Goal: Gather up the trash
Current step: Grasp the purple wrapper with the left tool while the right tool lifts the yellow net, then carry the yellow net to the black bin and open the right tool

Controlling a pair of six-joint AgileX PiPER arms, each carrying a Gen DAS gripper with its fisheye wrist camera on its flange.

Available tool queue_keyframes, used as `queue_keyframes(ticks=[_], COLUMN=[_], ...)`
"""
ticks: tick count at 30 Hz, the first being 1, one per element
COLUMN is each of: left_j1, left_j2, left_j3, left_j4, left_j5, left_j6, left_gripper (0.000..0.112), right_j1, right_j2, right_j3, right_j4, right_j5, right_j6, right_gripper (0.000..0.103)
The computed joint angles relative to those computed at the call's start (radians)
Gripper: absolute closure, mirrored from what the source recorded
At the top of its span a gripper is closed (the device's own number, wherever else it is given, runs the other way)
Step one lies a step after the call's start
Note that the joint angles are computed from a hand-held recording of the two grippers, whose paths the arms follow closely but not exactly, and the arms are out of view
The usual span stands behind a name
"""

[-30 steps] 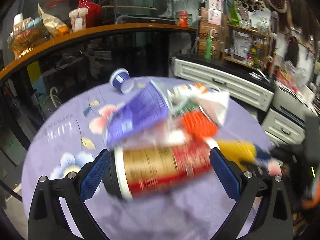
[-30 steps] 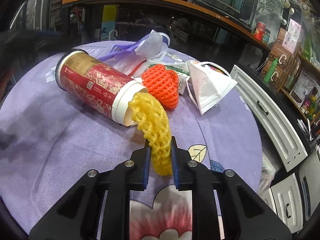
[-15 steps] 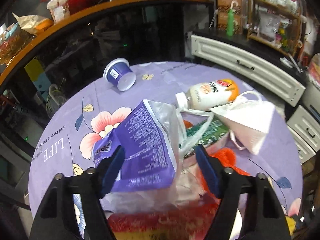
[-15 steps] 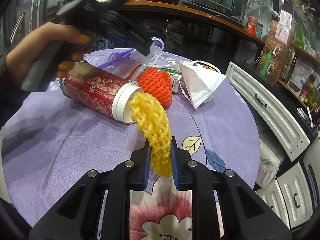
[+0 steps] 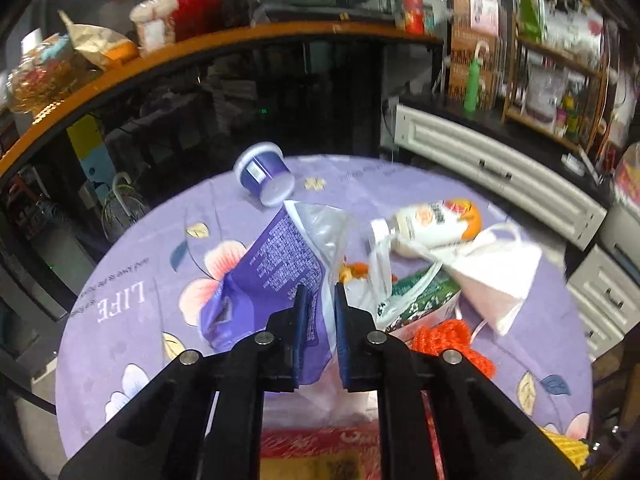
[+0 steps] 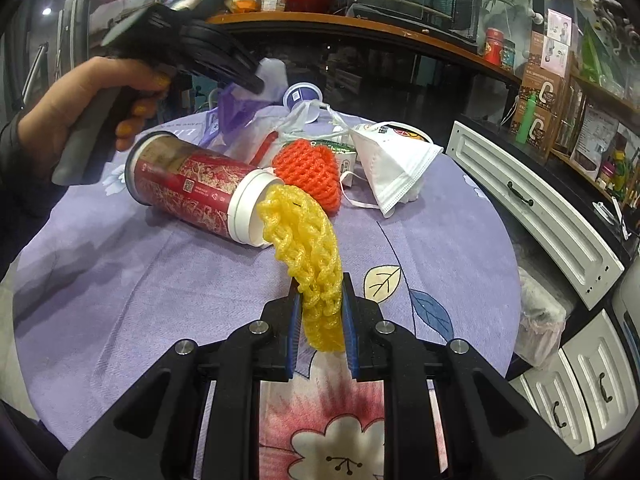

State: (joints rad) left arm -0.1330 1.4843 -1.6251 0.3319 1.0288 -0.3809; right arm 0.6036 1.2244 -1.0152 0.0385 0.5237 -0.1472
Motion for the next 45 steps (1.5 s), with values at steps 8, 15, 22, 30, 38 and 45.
queue_keyframes(ticks=[8, 15, 22, 30, 38, 45], left_j1=[0.016, -0.208, -0.479, -0.726, -0.811, -0.853], left_j2=[-0.185, -0.298, -0.278, -0.226, -0.150, -0.064], left_j3=[0.081, 0.106, 0.033, 0.023, 0.039, 0.037], left_j4=[-0.049, 0.165, 0.387, 0.472, 0.369, 0.247], left_j5=[-0.054, -0.056, -0.010, -0.032, -0.150, -0.243], left_j6=[0.008, -0.173, -0.341, -0.456, -0.502, -0.473], left_gripper=[0.100, 0.101, 0.101, 0.101, 0.101, 0.101], right_j1=[-0.005, -0.031, -0.058, -0.253, -0.701, -1.058], right_j2=[-0.081, -0.160, -0.244, -0.339, -0.386, -0.279], right_j3=[0.054, 0.092, 0.138, 0.194, 0.276, 0.354], right_j4=[0.009, 0.017, -0.019, 0.148, 0.539, 0.719], right_j5=[-0.011, -0.002, 0.015, 0.069, 0.199, 0.280], right_j6=[0.016, 0.026, 0.060, -0.133, -0.610, -0.918], right_gripper=[0.084, 0.084, 0.084, 0.084, 0.084, 0.084])
